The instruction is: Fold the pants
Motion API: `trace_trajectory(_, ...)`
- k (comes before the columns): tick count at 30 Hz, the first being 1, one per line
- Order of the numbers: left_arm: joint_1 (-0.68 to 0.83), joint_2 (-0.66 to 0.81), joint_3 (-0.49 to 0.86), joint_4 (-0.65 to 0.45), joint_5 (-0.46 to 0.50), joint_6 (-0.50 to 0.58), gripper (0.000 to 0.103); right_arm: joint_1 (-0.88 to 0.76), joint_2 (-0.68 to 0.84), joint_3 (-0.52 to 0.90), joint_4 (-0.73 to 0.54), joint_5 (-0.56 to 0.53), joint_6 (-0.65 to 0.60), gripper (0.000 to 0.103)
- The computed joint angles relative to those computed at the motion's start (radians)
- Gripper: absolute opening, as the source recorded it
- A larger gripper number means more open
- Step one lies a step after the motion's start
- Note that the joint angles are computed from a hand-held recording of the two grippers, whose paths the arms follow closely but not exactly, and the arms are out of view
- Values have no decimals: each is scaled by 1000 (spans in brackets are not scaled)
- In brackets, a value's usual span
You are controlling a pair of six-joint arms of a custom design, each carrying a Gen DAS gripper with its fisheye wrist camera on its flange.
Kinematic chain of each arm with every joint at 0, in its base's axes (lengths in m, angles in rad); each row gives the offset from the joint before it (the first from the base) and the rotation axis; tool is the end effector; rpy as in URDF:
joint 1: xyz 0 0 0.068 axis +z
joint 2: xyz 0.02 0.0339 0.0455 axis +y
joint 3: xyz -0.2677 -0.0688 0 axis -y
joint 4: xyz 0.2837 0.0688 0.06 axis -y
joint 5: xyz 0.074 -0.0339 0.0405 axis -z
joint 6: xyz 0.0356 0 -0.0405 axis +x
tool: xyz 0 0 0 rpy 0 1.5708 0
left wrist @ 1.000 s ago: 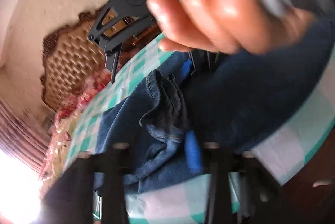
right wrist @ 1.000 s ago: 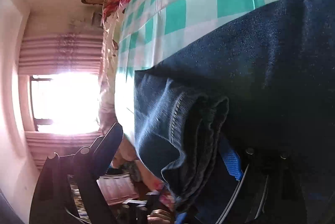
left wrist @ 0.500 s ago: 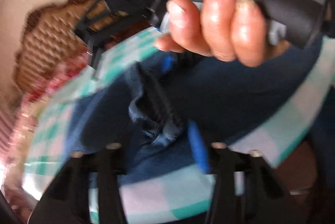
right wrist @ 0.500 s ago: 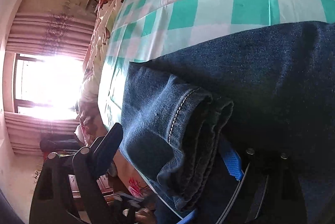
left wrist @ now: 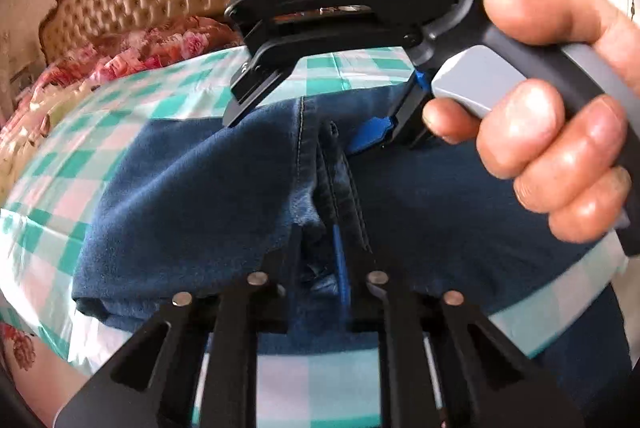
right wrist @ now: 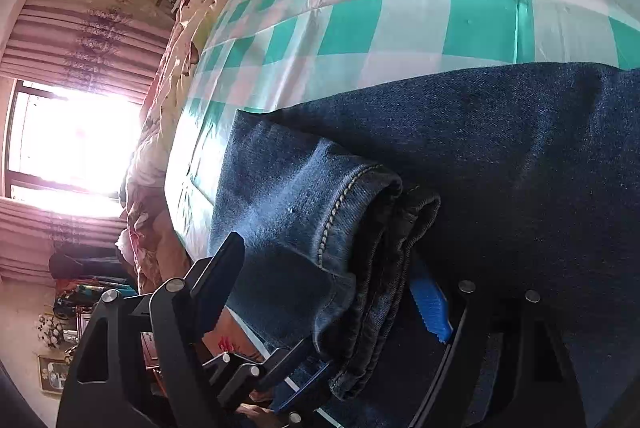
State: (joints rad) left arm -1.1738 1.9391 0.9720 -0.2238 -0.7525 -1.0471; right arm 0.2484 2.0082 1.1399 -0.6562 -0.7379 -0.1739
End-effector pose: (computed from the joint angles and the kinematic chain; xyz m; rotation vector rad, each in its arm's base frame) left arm 0.1631 -0.3262 0.0709 -0.0289 2.3156 0.0075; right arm 0.3500 0.1135 0.0780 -0.6363 2.8441 1.1286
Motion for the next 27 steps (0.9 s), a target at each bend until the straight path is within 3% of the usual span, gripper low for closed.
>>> trace_trajectory(2, -45, -19, -9, -8, -53, -7, 11, -4, -1, -1, 0, 3, -5, 76)
trace_trajectory(5, -56, -33, -44, 28, -34, 10, 11, 2, -12, -11, 7, 18, -22, 76)
trace_trajectory(8, -51, -16, -75, 95, -19, 31, 16, 10, -26, -23, 28, 49, -6, 66)
trace_trajectory(10, -59, -26, -113, 166, -22, 53, 40, 8, -32, -29, 41, 76, 4, 46)
trace_trajectory(12, -89, -20, -130, 186, -65, 65, 45, 4, -30, -30, 51, 104, 16, 28)
trace_trajectory(13, -115, -9, -113, 138, -105, 46, 46, -2, -25, -28, 50, 105, 18, 21)
trace_trajectory(16, -159, 68, -5, -70, -189, -20, 46, -10, -26, -28, 48, 94, 18, 18)
trace_trajectory(18, -156, 109, 37, -103, -189, 19, 47, -4, -50, -40, 54, 98, 30, 17)
trace_trajectory(20, -164, 136, 75, -129, -202, 23, 55, 2, -77, -48, 55, 100, 32, 15)
trace_trajectory(24, -151, 187, 178, -268, -217, 13, 56, 1, -116, -40, 14, 87, 31, 13)
trace_trajectory(27, -118, 202, 201, -308, -201, 5, 55, -1, -135, -30, -21, 71, 24, 13)
